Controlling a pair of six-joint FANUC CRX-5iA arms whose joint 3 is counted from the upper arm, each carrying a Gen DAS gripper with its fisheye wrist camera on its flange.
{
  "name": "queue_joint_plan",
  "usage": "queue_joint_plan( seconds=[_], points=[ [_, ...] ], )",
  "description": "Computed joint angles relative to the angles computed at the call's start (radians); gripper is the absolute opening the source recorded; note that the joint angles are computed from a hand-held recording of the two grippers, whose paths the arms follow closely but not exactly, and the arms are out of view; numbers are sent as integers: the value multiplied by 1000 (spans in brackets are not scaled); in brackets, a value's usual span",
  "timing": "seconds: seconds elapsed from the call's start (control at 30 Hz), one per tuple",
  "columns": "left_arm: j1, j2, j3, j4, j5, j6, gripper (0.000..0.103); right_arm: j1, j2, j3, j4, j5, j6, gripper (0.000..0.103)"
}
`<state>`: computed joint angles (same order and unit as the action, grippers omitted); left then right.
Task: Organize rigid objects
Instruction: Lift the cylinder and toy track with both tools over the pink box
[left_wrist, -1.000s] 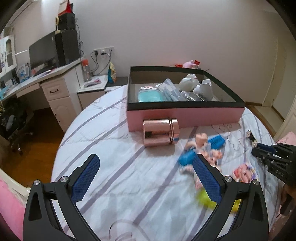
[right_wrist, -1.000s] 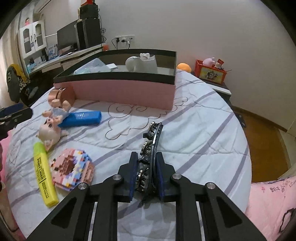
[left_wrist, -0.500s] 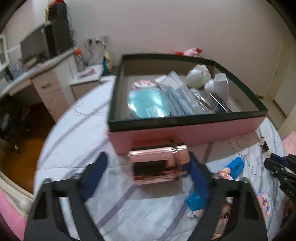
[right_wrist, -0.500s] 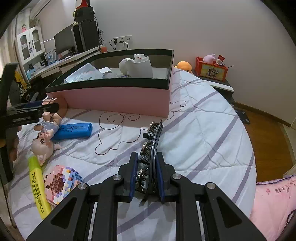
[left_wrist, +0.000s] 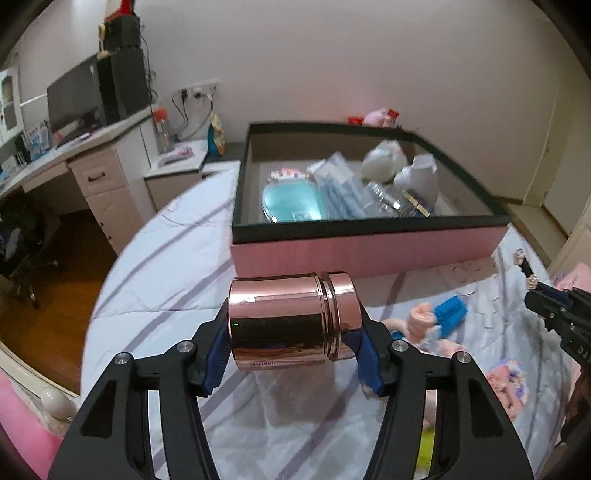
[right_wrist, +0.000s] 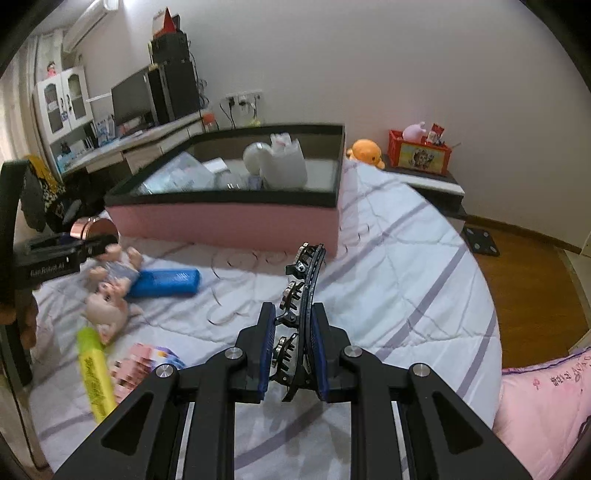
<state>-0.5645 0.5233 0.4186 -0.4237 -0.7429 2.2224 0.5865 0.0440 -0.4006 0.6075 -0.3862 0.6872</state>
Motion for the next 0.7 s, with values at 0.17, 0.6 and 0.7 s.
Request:
queue_joint_plan(
  seconds=[0.17, 0.6, 0.7],
  points=[
    [-33, -78, -64, -84, 46, 88, 59, 1, -38, -43, 132, 53, -126, 19],
    [-197, -169, -44, -441, -54, 356, 59, -41, -137, -133, 652, 187, -581, 19],
    [-217, -176, -32, -478, -76, 372, 59, -53, -151, -138, 745, 209, -655, 19]
  ],
)
